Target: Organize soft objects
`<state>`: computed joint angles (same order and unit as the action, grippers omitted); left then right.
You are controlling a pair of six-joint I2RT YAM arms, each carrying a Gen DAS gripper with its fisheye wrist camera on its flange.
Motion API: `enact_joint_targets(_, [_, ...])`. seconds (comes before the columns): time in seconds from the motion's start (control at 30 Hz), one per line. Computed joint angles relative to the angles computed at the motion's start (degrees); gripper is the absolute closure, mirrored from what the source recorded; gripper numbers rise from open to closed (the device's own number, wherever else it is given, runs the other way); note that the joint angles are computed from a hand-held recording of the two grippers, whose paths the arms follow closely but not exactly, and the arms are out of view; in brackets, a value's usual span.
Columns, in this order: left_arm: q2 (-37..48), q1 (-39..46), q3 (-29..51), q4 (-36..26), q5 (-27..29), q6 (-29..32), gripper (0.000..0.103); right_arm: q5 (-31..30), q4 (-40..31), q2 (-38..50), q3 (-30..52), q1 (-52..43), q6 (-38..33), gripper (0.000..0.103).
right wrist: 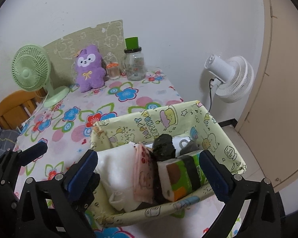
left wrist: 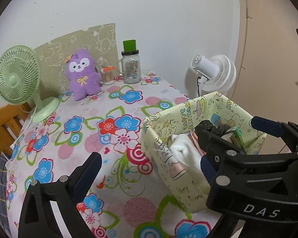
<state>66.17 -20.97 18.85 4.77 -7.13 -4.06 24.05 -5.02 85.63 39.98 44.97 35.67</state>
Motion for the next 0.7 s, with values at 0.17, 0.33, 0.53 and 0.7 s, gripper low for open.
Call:
enact_joint_targets(0.17, [-4.69,0.89,-1.72,-2.38,0.17,0.57,0.002,1.9,-0.21,-1.08,-0.86,2.58,2.01,0.0])
enact_joint_targets(0.33, [-10.72,2.09,-3.93,-4.95,0.58,1.43,0.0,4.57,-1.78,-1.88,-0.8,5.38,4.24,0.0])
enact_joint_targets(0.53, [-17.49,4.3,-5.5,-9.26,0.68,2.96,0.0,7.4,-4.13,-2.17,0.01,8.82,6.78,0.0])
enact_joint_targets(0.7, [-25.29,8.16,-6.64,-14.75,2.5,4.68,0.0,9.53,-5.7,-2.24,1.08,11.79,8.77,0.0])
